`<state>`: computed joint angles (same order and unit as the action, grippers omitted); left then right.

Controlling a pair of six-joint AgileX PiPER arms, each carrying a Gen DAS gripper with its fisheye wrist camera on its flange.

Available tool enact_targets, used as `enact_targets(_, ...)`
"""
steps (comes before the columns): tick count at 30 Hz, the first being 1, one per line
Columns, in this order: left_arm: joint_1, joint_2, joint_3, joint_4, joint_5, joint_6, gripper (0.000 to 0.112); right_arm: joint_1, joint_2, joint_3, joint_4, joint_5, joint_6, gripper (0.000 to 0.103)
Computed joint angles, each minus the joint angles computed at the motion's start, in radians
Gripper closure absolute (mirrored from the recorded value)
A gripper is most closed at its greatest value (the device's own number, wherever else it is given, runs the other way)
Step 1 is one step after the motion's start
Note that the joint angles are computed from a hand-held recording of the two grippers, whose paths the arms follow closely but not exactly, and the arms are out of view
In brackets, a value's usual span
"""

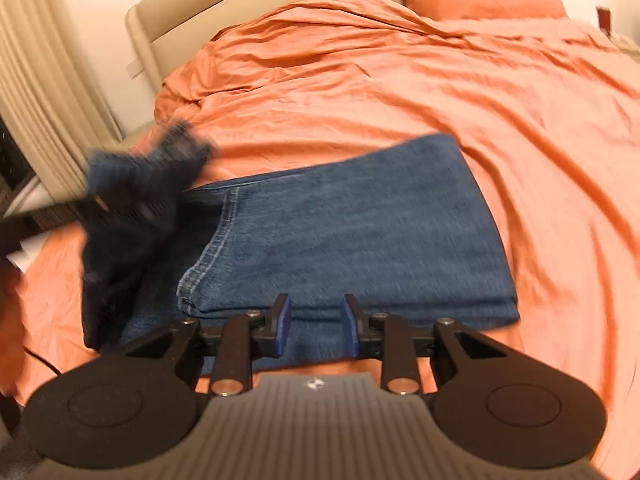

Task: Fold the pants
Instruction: 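Lay the waistband with the left gripper onto the folded legs and release, then grasp the ruffled leg hems with the right gripper and lift them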

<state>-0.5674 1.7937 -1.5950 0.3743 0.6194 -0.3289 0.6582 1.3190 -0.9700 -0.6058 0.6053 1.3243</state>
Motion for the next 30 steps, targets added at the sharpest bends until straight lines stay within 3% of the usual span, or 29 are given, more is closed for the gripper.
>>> enact_targets(4,0.004,0.008,0.046,-0.12,0.045,0.077,0.092,0.0,-0.051,0.089,-0.024,-0.057,0.078,0.078)
enact_targets(8,0.088,-0.009,0.024,-0.404,0.119,0.261,0.082,-0.029,-0.052,0.122,0.028,-0.099,0.039,0.078)
enact_targets(12,0.225,0.036,-0.081,-0.753,0.272,0.47,0.061,-0.043,-0.054,0.134,0.05,-0.124,0.019,0.078)
enact_targets(15,0.313,0.067,-0.144,-0.965,0.398,0.564,0.057,-0.033,-0.054,0.13,0.025,-0.125,0.028,0.078)
enact_targets(17,0.365,0.069,-0.164,-1.061,0.436,0.612,0.055,-0.026,-0.053,0.115,0.034,-0.123,0.014,0.078)
enact_targets(22,0.447,0.048,-0.185,-1.033,0.289,0.581,0.052,-0.095,-0.017,0.05,0.248,-0.219,-0.201,0.074)
enact_targets(23,0.452,0.044,-0.18,-0.985,0.238,0.551,0.051,-0.114,0.011,0.017,0.321,-0.231,-0.276,0.067)
enact_targets(27,0.461,0.047,-0.12,-0.769,0.022,0.393,0.051,-0.178,0.152,-0.132,0.602,-0.274,-0.541,0.061)
enact_targets(30,0.505,0.075,-0.091,-0.796,-0.04,0.351,0.051,-0.22,0.273,-0.252,0.821,-0.282,-0.713,0.056)
